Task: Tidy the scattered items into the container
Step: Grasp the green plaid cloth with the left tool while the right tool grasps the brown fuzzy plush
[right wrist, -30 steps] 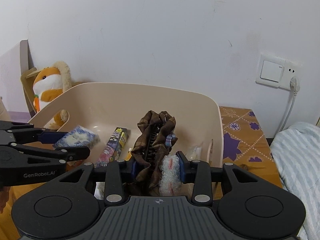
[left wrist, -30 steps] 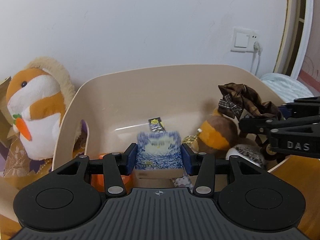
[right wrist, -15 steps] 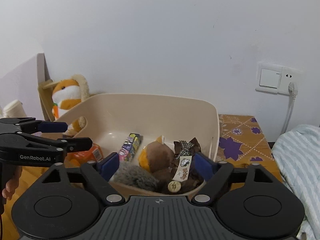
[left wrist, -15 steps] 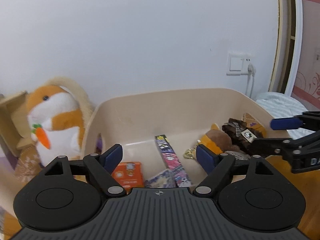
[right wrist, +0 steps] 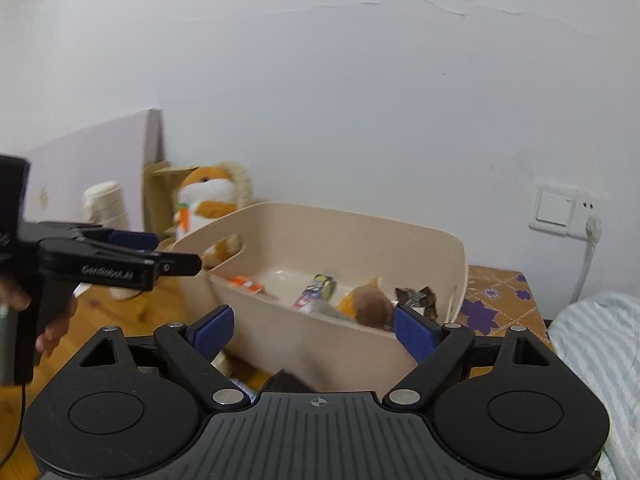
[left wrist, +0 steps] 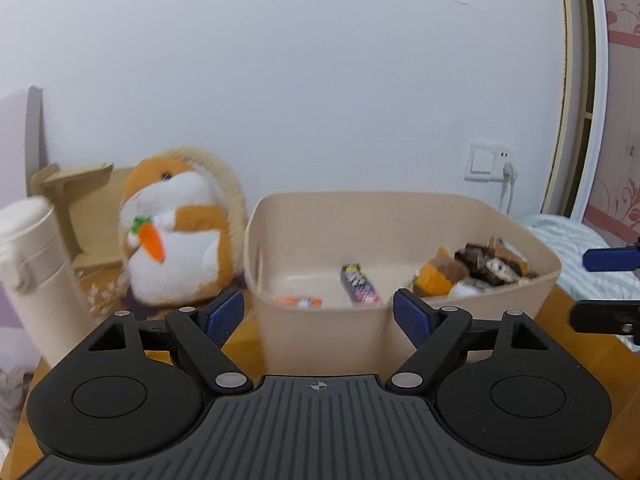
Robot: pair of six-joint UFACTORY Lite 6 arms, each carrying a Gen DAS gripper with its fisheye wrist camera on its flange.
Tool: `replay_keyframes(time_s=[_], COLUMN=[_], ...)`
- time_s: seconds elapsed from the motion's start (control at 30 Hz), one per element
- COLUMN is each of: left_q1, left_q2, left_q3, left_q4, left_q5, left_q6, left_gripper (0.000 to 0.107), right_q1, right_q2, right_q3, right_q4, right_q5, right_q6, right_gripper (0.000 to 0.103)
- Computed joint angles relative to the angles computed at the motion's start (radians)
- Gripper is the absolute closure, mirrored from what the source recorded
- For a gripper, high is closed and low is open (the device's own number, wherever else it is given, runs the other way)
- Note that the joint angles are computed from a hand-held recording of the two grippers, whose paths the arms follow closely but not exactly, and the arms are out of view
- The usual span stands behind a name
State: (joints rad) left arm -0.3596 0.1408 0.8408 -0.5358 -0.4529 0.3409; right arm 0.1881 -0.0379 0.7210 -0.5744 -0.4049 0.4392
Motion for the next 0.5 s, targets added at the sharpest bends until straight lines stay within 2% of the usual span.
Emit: replay_keyframes(time_s=[0.23,0.5], left_q1=[0.052,0.051], left_q2=[-0.074,-0.076], left_q3=[-0.124,-0.186], left_q4=[0.15,0.352], left_q5=[0.029,0.059], left_q6=[-0.118,-0.289], left_gripper=[0.024,0.024], right_q1=[-0.005,-0.037], right_q2=[-0.1,-0.06], right_q3=[-0.12,-0.194], right_q4=[-0.089,-0.125], right_q5=[0.005,-0.012], right_q6=[0.025,0.023], right_gripper=[0.009,0.005])
